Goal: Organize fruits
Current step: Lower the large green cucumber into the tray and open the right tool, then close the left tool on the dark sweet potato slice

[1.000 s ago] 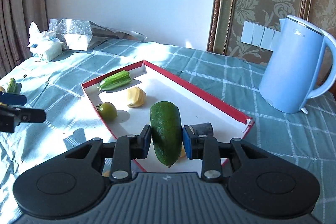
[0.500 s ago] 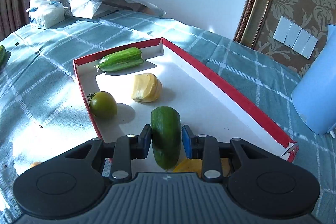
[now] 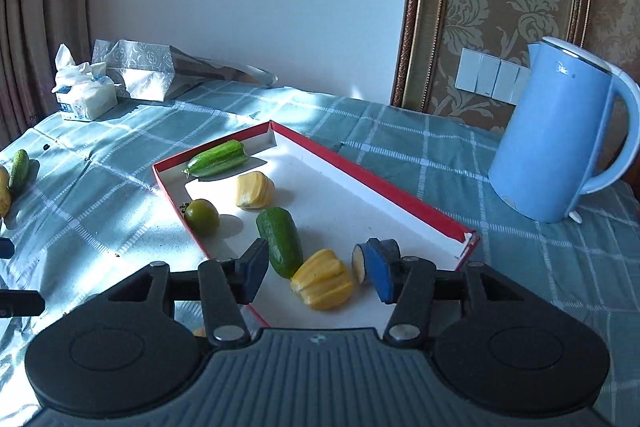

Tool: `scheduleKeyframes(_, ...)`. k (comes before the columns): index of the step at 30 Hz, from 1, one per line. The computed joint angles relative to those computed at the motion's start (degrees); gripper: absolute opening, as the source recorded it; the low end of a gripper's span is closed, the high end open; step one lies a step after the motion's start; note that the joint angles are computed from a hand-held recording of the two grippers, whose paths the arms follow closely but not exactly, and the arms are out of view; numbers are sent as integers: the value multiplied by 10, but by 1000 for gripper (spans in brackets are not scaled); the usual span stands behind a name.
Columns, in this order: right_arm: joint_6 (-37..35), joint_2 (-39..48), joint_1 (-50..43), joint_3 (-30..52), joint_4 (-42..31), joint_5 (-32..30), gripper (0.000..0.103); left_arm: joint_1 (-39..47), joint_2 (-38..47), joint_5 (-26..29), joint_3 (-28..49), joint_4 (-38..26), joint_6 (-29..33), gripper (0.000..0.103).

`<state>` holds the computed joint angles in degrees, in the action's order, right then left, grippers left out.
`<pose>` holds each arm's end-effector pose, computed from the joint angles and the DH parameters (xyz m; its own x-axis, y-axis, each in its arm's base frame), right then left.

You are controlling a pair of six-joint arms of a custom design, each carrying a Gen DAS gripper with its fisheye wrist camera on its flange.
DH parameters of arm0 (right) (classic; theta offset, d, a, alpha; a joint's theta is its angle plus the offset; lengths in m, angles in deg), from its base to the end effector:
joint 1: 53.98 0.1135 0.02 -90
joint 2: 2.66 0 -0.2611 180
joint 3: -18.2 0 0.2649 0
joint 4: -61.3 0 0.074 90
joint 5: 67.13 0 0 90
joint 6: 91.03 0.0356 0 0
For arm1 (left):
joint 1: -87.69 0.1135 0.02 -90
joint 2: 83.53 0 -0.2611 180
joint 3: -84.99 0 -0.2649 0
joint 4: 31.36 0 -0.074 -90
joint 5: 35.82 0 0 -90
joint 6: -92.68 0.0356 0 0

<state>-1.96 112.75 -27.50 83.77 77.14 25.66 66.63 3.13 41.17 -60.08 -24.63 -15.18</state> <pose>0.3532 0.1740 0.0856 -0.4938 -0.2641 -0.8285 -0.4173 0.9079 -0.0407 0.2322 -0.0808 0.0893 -0.6899 -0.0546 -0.7219 -0.0105 0.9978 -0.0654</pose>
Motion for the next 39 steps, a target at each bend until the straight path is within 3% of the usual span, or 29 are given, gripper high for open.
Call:
scheduleKeyframes(7, 30, -66, 10, -149, 45, 50, 52, -27, 65, 36, 28, 32, 23, 84)
scheduleKeyframes(17, 82, -85, 23, -212, 60, 78, 52, -22, 151, 91, 83, 39, 127, 83)
scheduleKeyframes(21, 87, -94, 19, -227, 66, 87, 52, -10, 176, 120, 105, 24, 138, 65)
scheduleKeyframes(26, 94, -96, 15, -231, 63, 88, 52, -4, 192, 130, 115, 22, 146, 62)
scheduleKeyframes(30, 96, -94, 18, -229, 62, 87, 52, 3, 199, 144, 121, 21, 148, 47)
scheduleKeyframes(39, 99, -88, 24, -222, 61, 82, 52, -2, 213, 119, 119, 34, 152, 31)
